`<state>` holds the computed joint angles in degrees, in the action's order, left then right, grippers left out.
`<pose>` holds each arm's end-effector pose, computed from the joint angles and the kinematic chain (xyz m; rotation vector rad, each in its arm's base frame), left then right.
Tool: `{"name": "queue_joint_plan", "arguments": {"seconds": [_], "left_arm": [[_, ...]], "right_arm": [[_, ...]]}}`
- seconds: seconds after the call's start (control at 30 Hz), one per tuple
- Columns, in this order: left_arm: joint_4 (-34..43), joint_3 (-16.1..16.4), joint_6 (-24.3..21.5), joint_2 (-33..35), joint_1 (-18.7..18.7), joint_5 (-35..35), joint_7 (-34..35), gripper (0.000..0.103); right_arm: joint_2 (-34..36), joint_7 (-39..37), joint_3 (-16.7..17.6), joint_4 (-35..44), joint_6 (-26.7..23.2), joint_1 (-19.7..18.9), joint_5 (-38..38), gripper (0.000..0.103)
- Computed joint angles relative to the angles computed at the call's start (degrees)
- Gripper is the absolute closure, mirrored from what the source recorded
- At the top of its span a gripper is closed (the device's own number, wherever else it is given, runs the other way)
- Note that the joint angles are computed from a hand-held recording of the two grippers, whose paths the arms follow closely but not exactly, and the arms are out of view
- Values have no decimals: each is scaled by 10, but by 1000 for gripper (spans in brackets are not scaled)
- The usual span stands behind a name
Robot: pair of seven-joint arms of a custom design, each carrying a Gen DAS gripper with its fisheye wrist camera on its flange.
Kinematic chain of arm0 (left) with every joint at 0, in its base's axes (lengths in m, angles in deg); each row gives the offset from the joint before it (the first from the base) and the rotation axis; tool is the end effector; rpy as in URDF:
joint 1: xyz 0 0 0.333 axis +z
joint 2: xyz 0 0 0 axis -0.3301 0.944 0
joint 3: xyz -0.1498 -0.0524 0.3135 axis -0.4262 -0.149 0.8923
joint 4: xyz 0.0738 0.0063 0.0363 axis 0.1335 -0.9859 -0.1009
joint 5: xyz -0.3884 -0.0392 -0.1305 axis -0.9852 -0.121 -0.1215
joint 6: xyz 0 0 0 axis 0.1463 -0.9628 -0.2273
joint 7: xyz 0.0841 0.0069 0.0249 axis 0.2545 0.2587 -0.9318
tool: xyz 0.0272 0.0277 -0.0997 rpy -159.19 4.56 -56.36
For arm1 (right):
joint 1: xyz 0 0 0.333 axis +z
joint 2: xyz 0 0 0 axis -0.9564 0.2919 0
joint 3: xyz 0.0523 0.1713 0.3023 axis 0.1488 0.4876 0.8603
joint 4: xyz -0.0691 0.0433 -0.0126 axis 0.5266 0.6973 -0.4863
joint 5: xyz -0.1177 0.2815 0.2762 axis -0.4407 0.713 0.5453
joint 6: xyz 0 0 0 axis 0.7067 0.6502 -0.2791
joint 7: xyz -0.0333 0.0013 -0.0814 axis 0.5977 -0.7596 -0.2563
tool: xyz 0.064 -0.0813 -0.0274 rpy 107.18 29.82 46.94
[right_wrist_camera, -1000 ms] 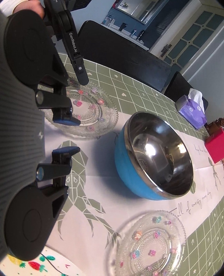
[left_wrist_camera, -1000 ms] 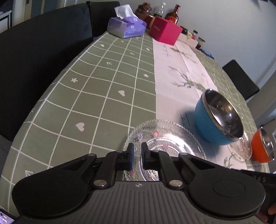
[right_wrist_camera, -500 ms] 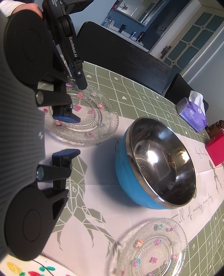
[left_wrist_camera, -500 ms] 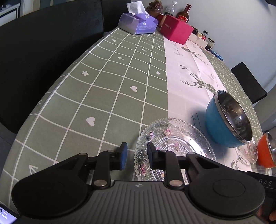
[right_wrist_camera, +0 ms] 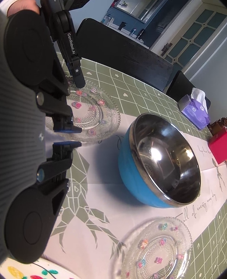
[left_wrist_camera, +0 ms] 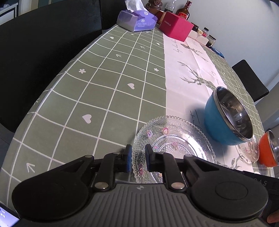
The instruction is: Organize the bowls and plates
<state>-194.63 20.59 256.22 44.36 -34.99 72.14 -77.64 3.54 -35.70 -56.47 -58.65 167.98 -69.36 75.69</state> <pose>0.5809 -0.1581 0.3114 -2.3548 1.3284 -0.7937 0.6898 0.2026 0.2786 -1.8849 1.4151 0.2660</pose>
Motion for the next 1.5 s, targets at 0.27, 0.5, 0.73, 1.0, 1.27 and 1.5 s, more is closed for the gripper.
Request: {"name": "queue_joint_plan", "arguments": {"seconds": [0.27,0.5,0.73,1.0,1.27,1.5], "left_arm": [[-8,-22,-12,-20,-8,-21,20,87],[0,-50,-26,-32,-23,-14,-2,87],[-5,-85,-65,-48,-44,11,-63,87],[-18,-129,-108,-44,-36,-53,-24,87],[-21,-127,-132,-44,-45,-71,-7,87],[-15,-130,-143,-36,-47,-95,21,86]], "right_arm": [[-28,-7,-7,-27,-10,-14,8,96],[-85,-41,-36,-80,-40,-31,19,96],[-130,-76,-73,-129,-60,-34,21,96],[-136,-92,-90,-155,-60,-26,7,96],[-133,-112,-84,-161,-49,-23,1,96],[-131,-117,-82,-162,-42,-24,2,96]]}}
